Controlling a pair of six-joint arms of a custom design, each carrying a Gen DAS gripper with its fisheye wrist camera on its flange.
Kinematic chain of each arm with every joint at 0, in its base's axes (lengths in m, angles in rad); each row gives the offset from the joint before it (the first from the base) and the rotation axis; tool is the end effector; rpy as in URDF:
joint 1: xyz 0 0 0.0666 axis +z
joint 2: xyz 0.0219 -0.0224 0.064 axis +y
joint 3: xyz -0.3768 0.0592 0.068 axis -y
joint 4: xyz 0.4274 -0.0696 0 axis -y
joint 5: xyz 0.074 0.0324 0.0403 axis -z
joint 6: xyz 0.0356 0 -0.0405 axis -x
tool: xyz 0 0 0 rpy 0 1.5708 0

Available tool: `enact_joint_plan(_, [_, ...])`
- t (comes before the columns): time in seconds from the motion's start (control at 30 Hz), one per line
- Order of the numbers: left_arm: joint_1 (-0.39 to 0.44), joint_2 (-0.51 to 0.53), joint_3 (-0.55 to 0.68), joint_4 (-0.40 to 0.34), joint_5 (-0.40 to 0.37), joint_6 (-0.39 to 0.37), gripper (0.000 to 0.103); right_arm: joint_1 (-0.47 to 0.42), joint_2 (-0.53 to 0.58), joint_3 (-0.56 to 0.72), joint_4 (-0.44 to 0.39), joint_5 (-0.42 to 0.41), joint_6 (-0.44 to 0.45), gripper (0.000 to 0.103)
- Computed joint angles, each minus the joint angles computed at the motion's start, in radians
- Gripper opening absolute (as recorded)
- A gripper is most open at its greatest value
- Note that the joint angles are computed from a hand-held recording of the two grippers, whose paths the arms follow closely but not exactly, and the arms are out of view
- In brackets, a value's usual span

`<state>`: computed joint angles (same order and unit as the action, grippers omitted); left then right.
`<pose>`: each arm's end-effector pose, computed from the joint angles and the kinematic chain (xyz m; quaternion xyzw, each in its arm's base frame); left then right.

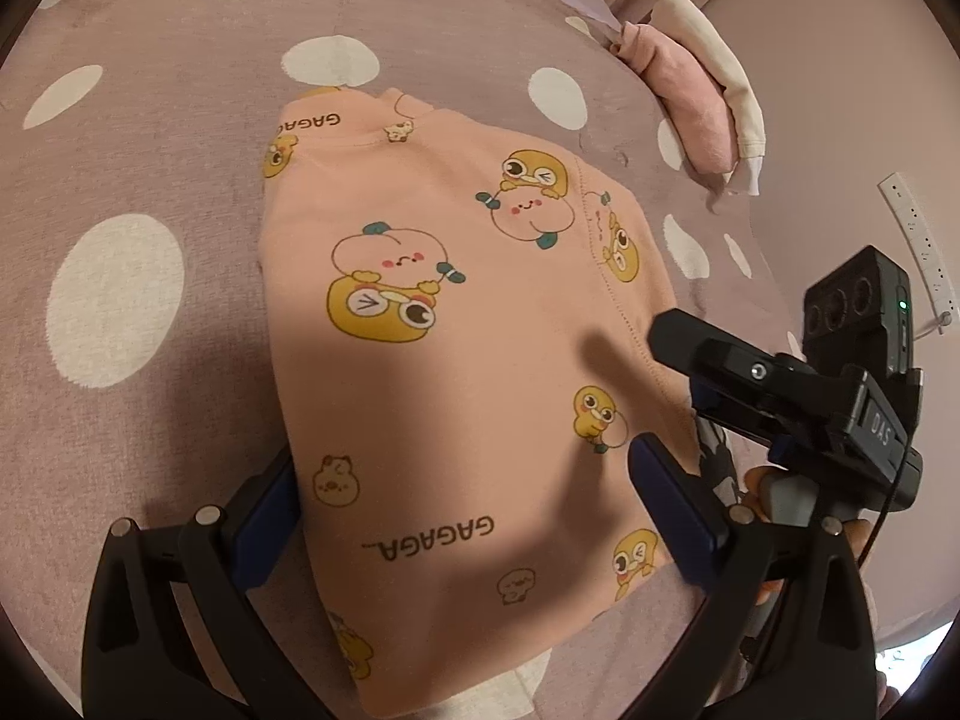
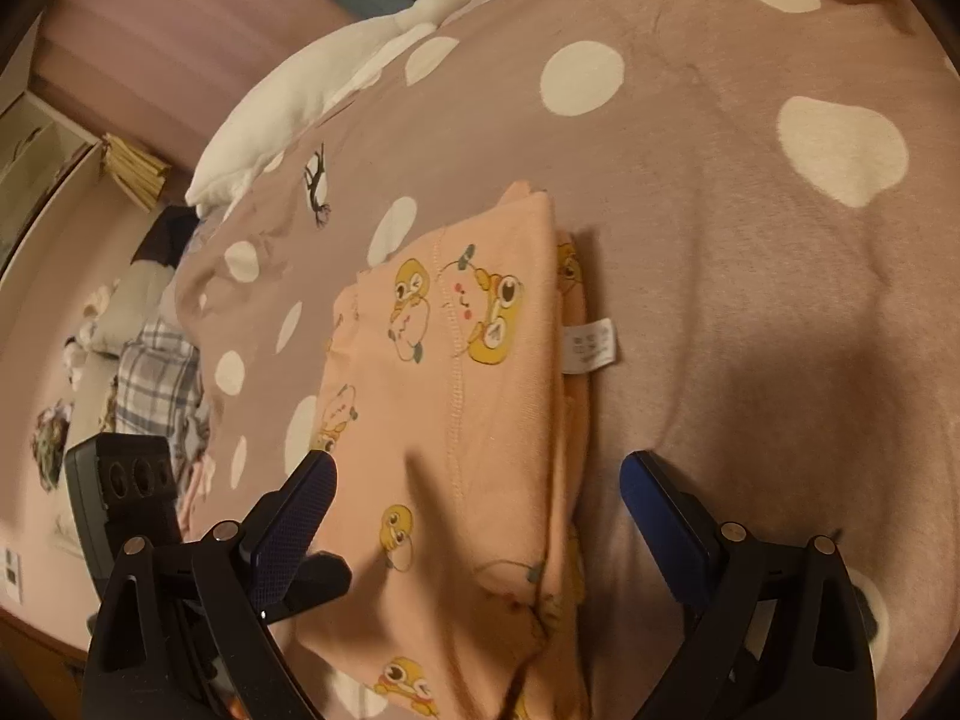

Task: Fold small clothes
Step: 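Move both grippers down to the edge of the folded shirt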

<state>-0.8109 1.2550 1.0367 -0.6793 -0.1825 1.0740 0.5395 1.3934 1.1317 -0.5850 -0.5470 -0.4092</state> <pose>0.3175 -0.3254 0.3320 -0.1531 0.9279 -0.2155 0.2629 0.4233 0.2746 0.3246 -0.1541 0.8923 0.3805 0.1880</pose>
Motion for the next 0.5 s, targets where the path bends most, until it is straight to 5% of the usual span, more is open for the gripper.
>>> enact_joint_plan(0.37, [0.035, -0.038, -0.059, 0.131, 0.088, 0.024, 0.101, 0.015, 0.048, 0.045, -0.007, -0.04, 0.009, 0.096])
enact_joint_plan(0.5, [0.041, -0.058, -0.08, 0.151, 0.097, 0.034, 0.093, 0.012, 0.06, 0.054, 0.0, -0.054, -0.014, 0.092])
